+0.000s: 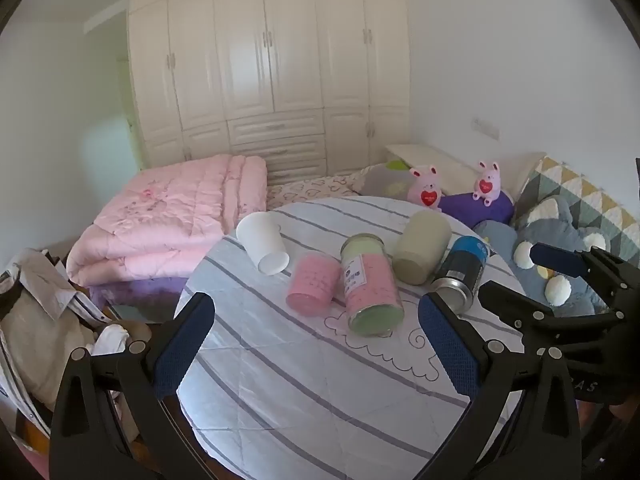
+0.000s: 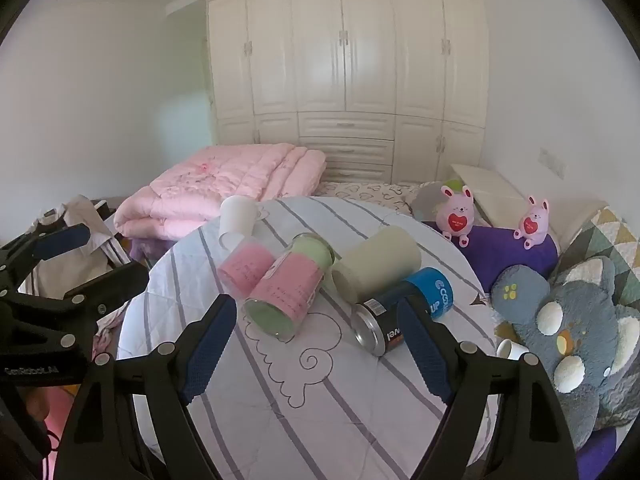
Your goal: Flip cup upright
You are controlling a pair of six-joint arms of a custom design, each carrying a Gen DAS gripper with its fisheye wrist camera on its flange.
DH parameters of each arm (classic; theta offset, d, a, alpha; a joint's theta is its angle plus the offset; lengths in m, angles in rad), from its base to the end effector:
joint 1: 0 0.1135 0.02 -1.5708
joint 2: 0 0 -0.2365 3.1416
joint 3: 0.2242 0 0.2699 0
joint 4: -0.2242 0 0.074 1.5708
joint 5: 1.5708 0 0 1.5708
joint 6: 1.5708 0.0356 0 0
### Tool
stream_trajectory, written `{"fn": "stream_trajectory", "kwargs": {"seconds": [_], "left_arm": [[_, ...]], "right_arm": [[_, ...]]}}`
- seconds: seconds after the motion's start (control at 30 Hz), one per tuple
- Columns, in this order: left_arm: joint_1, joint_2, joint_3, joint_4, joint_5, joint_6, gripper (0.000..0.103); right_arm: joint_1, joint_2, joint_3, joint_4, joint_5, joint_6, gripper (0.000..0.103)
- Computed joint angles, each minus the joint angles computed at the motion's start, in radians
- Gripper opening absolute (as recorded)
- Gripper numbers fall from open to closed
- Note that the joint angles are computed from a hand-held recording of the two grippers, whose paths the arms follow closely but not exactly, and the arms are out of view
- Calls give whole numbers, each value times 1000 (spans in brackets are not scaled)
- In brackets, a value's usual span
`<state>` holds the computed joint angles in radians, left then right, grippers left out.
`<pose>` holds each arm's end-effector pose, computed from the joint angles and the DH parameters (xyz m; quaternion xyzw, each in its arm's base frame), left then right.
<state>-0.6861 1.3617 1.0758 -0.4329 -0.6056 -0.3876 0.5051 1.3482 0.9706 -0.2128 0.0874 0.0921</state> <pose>0.2589 -0.1858 0.2602 0.0074 0.8779 0.0316 0.4778 0.2863 0.1548 0.2420 -0.1606 0.8669 0.1015 0.4609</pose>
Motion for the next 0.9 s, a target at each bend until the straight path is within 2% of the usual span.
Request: {"fn": "stream_trajectory", "kwargs": {"seconds": [0.27, 0.33, 0.9], "left_arm": [[-2, 17, 22, -15, 14, -16, 103], [-4, 24, 28, -18, 13, -18, 103], [13, 15, -16, 16, 37, -12, 103]], "right_arm": [[2, 17, 6, 2, -6, 15, 84], [44, 26, 13, -2, 34, 19, 84], [16, 58, 22, 3, 9, 16, 84]]}}
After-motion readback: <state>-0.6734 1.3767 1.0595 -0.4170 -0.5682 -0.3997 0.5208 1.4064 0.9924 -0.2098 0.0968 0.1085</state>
